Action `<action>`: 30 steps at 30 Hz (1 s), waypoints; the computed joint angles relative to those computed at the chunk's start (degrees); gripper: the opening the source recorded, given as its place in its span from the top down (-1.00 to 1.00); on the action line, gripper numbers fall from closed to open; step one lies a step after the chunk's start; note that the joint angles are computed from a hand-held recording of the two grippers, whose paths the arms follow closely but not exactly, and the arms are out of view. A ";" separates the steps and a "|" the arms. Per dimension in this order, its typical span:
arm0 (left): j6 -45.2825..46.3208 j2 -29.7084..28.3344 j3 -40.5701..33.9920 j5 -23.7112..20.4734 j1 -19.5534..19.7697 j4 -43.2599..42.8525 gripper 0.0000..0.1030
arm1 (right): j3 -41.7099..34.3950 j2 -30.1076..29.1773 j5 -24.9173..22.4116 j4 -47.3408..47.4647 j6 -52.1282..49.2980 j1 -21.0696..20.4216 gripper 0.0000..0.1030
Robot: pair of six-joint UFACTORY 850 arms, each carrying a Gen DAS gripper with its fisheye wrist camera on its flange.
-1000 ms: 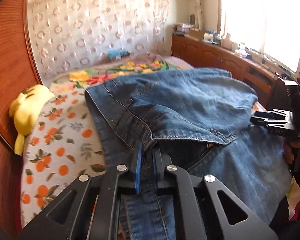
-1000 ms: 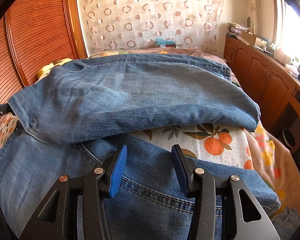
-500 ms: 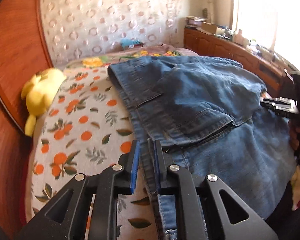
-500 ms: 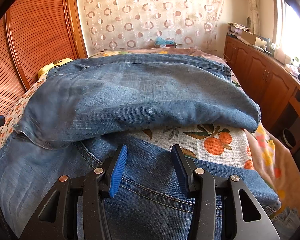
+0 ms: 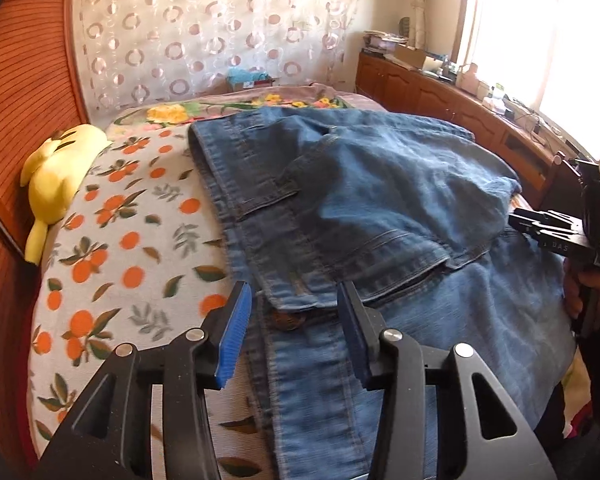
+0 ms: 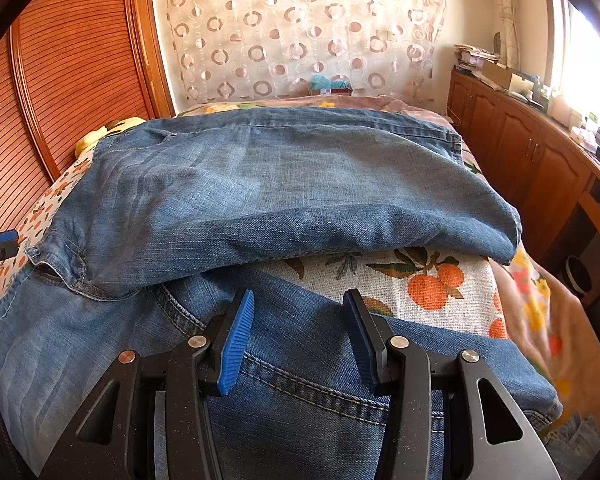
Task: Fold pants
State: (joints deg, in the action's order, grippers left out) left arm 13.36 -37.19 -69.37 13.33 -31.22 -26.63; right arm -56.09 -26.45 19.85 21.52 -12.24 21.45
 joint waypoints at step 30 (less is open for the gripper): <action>-3.98 -8.34 -10.62 -0.29 -3.40 6.45 -0.47 | 13.49 13.24 3.49 6.52 -4.87 -5.77 0.07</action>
